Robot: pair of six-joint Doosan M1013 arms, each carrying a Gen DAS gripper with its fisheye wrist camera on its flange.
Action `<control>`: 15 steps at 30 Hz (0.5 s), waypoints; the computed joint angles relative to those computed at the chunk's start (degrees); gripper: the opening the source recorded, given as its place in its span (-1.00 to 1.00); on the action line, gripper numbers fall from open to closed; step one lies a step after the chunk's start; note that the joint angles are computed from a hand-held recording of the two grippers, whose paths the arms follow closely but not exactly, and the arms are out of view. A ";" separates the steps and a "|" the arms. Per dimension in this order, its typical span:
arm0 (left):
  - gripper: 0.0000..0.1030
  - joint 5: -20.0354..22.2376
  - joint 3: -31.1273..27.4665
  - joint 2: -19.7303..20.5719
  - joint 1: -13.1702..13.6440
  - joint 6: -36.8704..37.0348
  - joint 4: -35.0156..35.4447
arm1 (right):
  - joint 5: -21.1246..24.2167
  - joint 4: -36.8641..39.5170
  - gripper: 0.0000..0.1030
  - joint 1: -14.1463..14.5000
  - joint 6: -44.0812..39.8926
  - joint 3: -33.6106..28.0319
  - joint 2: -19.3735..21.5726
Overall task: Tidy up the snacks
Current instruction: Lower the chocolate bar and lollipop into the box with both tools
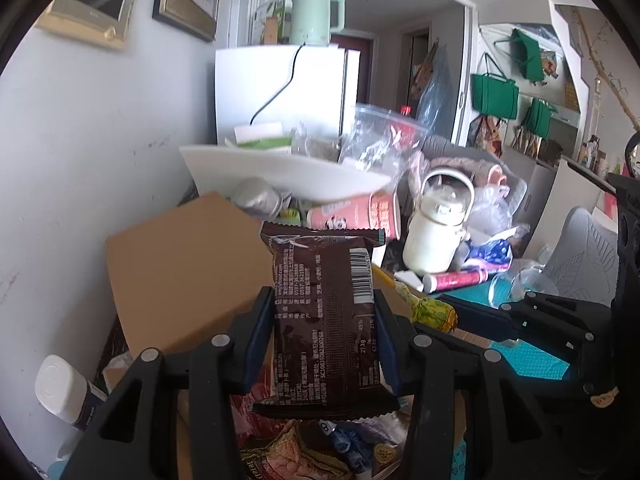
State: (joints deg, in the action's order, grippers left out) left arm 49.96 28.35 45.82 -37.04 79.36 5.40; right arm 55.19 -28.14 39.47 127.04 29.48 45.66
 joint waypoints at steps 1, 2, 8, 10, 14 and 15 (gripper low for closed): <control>-0.11 1.04 -0.81 0.61 0.03 0.04 0.02 | 1.20 1.19 -0.49 -0.19 -1.21 -1.32 0.80; -0.11 2.14 -1.77 1.28 0.05 -0.06 0.26 | 2.11 1.76 -0.49 -0.30 -1.99 -2.22 1.38; -0.11 10.08 -8.65 5.55 0.05 -0.63 0.71 | 6.93 5.45 -0.49 -1.05 -4.32 -6.72 4.48; -0.11 12.47 -10.57 6.75 0.09 -0.91 0.93 | 8.58 6.64 -0.49 -1.29 -4.41 -8.03 5.34; -0.10 19.28 -17.86 10.72 0.00 -0.97 1.96 | 12.84 6.13 -0.49 -1.30 -4.81 -11.84 7.60; -0.10 20.45 -19.26 11.51 -0.12 -0.81 2.67 | 14.02 6.16 -0.49 -1.31 -5.13 -12.96 8.25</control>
